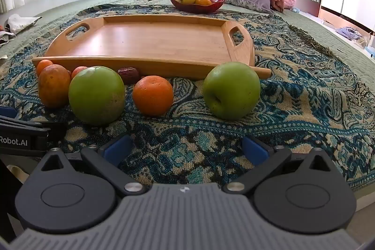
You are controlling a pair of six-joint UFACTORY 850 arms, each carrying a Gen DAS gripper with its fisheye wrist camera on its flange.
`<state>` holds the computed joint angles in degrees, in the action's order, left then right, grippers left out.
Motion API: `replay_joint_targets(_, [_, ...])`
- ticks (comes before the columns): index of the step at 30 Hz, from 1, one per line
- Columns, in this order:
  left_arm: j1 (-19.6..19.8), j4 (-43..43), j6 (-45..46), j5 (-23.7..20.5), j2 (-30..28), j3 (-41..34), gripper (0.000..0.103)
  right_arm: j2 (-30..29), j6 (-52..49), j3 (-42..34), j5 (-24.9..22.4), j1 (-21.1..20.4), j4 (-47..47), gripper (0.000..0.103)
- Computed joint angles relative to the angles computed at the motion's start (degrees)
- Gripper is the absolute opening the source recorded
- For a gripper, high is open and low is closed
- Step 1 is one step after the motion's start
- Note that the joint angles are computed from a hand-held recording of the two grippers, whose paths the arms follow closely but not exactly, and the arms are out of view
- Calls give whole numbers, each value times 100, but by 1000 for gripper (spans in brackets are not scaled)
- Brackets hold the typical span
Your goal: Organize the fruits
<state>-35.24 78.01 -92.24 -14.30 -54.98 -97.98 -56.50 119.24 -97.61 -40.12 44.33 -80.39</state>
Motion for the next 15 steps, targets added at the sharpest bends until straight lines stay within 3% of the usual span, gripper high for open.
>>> replay_joint_targets(15, [-1, -17, 14, -7, 0, 1, 103, -8, -18, -12, -1, 2, 23, 103])
